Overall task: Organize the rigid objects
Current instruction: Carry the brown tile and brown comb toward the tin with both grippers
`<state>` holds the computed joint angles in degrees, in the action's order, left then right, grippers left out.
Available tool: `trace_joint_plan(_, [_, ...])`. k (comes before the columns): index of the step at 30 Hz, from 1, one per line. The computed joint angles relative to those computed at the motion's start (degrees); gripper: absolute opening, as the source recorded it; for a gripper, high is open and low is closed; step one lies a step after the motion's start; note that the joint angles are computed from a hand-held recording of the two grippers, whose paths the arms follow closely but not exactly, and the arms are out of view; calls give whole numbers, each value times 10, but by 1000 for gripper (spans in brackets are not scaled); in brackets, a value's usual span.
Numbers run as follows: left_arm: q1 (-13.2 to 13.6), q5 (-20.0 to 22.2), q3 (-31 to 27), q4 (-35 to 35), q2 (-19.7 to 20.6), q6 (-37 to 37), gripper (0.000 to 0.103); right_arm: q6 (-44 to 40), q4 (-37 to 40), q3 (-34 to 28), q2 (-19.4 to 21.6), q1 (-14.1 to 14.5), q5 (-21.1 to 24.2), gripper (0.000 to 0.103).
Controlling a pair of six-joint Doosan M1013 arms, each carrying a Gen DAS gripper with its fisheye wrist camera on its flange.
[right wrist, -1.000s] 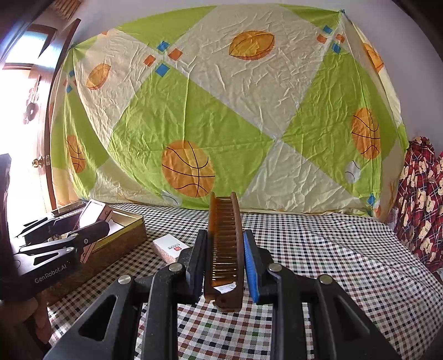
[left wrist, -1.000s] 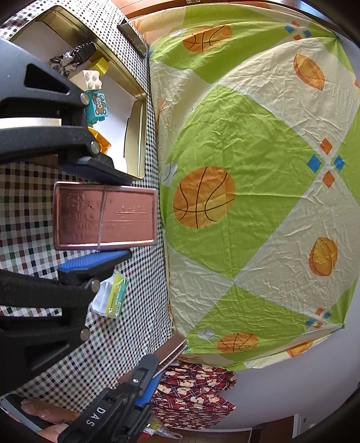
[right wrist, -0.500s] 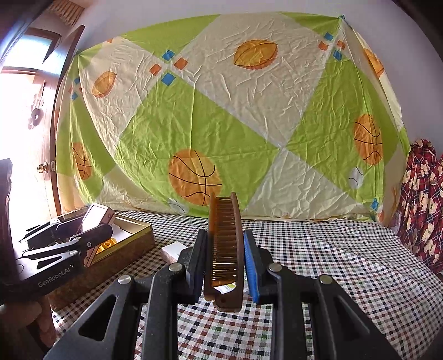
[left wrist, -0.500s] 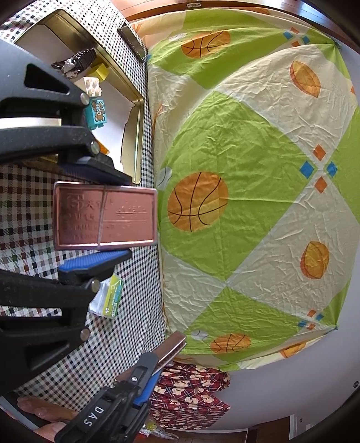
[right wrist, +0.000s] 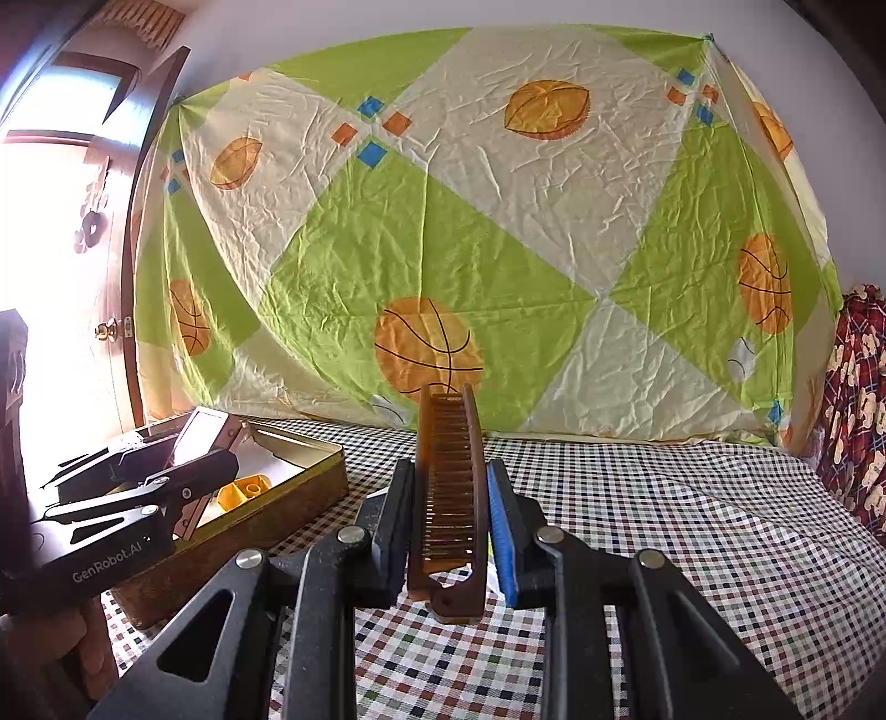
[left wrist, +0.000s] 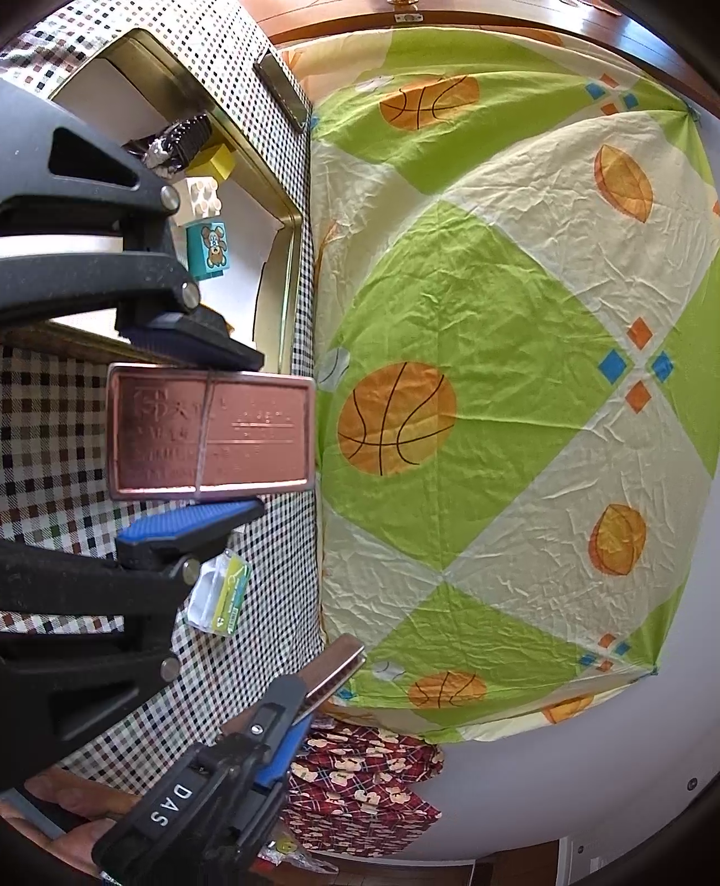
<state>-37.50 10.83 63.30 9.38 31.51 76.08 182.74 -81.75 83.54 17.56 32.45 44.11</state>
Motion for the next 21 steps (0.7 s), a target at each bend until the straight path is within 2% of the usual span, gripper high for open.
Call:
trace_joint_plan(5, [3, -4, 7, -25, -4, 21, 46, -3, -2, -8, 6, 4, -4, 27])
trace_joint_plan(21, [17, -14, 21, -47, -12, 19, 46, -28, 9, -45, 33, 15, -26, 27])
